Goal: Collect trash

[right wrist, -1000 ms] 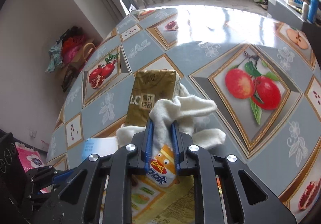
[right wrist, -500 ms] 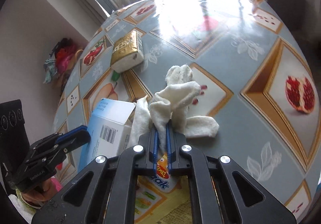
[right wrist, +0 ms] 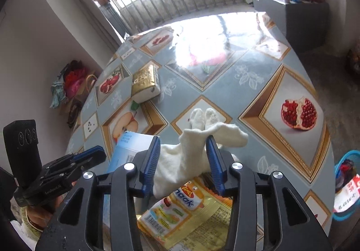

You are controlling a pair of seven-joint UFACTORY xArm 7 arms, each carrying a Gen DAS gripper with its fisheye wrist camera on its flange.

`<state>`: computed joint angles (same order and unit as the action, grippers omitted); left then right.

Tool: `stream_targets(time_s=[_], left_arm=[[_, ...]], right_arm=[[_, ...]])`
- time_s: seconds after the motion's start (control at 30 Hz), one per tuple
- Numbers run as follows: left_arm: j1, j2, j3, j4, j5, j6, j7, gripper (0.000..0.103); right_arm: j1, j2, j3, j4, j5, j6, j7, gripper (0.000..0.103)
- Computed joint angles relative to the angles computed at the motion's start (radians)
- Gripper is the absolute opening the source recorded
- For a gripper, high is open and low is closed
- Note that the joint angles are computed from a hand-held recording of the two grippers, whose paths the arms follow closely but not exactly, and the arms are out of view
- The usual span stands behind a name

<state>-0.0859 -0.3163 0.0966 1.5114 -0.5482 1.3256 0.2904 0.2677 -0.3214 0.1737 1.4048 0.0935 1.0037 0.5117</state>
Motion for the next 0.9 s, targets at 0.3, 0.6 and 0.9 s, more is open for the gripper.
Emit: stream_targets(time_s=[0.3,0.6,0.9], left_arm=[[0.047,0.291,-0.012,0.322,-0.083,-0.002,-0.034,0.028],[0.152,0.56,-0.115,0.567,-0.125,0.075,-0.194,0.027],[0.192,0.54,-0.165,0.538,-0.133,0.051,-0.191,0.025]], right_arm=[[0.01,0.17,-0.053,0.204,0.141,-0.065,-0.076,0.049],[-0.046,0.587,-0.032,0.576,0.413,0.09,-0.07,0.034],[-0.057,0.649,0.006,0.627,0.427,0.151,-0.06,0.018]])
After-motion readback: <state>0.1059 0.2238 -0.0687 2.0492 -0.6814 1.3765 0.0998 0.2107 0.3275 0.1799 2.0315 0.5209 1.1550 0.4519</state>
